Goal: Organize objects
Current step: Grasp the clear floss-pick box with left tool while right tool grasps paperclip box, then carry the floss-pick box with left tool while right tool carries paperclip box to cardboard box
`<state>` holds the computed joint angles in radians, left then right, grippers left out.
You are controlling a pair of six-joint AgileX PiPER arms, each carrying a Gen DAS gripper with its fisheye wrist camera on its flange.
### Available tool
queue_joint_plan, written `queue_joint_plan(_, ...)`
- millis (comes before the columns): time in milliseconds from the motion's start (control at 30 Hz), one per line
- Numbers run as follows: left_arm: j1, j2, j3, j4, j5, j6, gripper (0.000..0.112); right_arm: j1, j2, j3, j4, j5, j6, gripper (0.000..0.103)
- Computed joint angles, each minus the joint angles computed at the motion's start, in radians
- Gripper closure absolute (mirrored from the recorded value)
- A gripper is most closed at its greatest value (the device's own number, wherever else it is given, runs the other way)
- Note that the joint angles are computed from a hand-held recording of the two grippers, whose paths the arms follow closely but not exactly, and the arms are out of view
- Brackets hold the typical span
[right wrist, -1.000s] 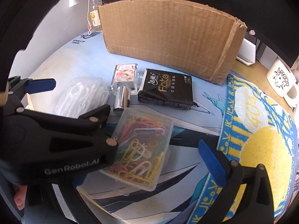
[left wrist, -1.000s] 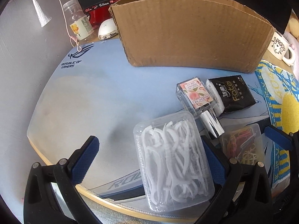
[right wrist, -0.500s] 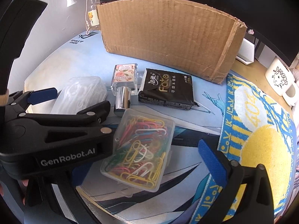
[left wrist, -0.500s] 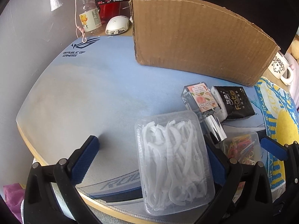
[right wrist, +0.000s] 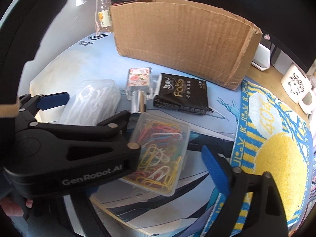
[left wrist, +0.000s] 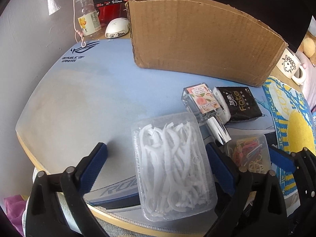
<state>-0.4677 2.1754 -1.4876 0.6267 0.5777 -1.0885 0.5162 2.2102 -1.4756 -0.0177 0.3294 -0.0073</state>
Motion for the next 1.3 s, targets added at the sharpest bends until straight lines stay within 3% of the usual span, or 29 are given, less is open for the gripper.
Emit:
queue_joint_plan(67,0.001,-0.018,0.024,0.028,-0.017,-0.023,0.044,0.008,-0.014,0.016,0.018,-0.012,-0.042,0.040)
queue_joint_plan(100,0.001,-0.024,0.032,0.046,-0.024,-0.043,0.056,0.014,-0.021,0.027,-0.007,-0.022,-0.026,0.040)
queue_joint_plan(200,0.027,-0.043,0.061,0.017,-0.075,-0.031,0.056,0.031,-0.030,0.038,-0.103,-0.024,0.058,0.041)
queue_joint_plan(300,0.054,-0.063,0.095,-0.017,-0.131,-0.012,0.056,0.027,-0.031,0.035,-0.081,-0.014,0.041,0.041)
queue_joint_plan(433,0.052,-0.064,0.105,0.040,-0.116,-0.079,0.056,0.019,-0.033,0.035,-0.047,-0.010,0.013,0.041)
queue_joint_plan(667,0.065,-0.104,0.161,0.084,-0.172,-0.144,0.056,-0.020,-0.030,0.004,0.076,0.031,-0.060,0.042)
queue_joint_plan(900,0.077,-0.115,0.180,0.105,-0.169,-0.181,0.056,-0.059,-0.052,0.014,0.180,0.011,-0.117,0.043)
queue_joint_plan(1300,0.073,-0.133,0.197,0.150,-0.169,-0.227,0.056,-0.069,-0.075,0.040,0.220,-0.015,-0.139,0.044)
